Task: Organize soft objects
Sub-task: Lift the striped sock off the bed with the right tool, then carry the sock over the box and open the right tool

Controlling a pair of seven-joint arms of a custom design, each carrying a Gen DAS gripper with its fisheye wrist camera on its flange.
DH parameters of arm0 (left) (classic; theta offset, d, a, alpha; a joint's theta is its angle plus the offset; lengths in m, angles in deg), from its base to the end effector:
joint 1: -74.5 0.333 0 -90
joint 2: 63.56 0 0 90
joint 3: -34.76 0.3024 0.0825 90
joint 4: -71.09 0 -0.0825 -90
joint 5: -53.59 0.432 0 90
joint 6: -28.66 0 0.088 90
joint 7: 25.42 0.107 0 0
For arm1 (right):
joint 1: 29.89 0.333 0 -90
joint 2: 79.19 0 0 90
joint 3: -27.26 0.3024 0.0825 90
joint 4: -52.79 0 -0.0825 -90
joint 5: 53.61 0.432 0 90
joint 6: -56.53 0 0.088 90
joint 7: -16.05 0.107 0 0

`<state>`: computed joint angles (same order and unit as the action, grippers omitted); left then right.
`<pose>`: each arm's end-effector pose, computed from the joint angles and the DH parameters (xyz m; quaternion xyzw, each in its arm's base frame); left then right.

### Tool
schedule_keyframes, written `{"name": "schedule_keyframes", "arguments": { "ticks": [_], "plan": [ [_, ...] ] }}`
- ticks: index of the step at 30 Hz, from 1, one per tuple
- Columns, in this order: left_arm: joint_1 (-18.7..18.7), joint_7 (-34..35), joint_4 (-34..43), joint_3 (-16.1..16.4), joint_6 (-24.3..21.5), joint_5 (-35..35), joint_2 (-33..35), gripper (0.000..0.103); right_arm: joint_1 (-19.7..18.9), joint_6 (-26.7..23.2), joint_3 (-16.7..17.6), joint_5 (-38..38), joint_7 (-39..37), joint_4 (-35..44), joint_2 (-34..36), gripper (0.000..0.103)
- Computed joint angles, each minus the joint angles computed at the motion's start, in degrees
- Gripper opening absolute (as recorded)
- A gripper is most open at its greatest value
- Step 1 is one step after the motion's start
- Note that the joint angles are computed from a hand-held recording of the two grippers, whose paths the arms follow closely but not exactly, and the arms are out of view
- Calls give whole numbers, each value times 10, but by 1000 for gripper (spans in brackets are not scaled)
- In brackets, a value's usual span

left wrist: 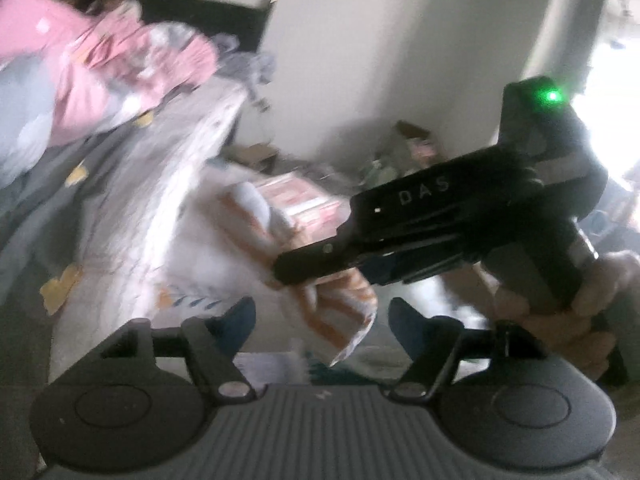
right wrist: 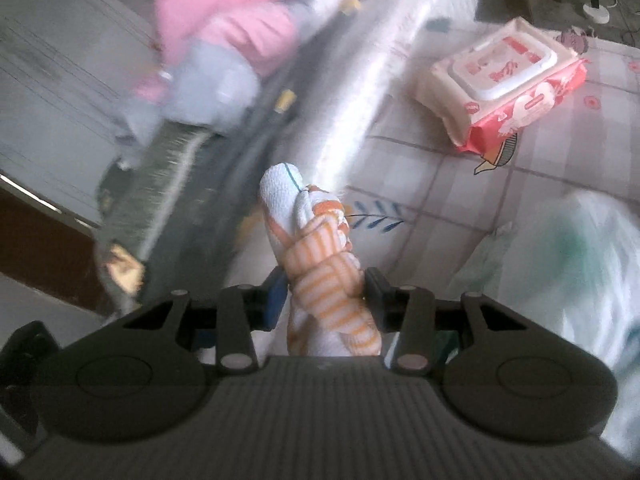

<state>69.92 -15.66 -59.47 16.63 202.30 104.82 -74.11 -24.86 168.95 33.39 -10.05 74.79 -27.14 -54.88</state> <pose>0.4982 -0.2782 0.4750 -0.6645 0.5812 -0.4187 0.2130 0.7252 0.1755 0.4758 -0.7904 0.4819 0.1589 0.3432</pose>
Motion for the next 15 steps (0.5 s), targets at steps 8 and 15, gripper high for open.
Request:
{"name": "schedule_keyframes", "arguments": {
  "ticks": [8, 15],
  "plan": [
    [-45, 93, 51, -17, 60, -23, 25, 68, -45, 9, -58, 95, -71, -219, -215, 41],
    [-128, 271, 123, -5, 54, -172, 118, 69, -79, 40, -134, 105, -76, -328, -309, 41]
  ]
}}
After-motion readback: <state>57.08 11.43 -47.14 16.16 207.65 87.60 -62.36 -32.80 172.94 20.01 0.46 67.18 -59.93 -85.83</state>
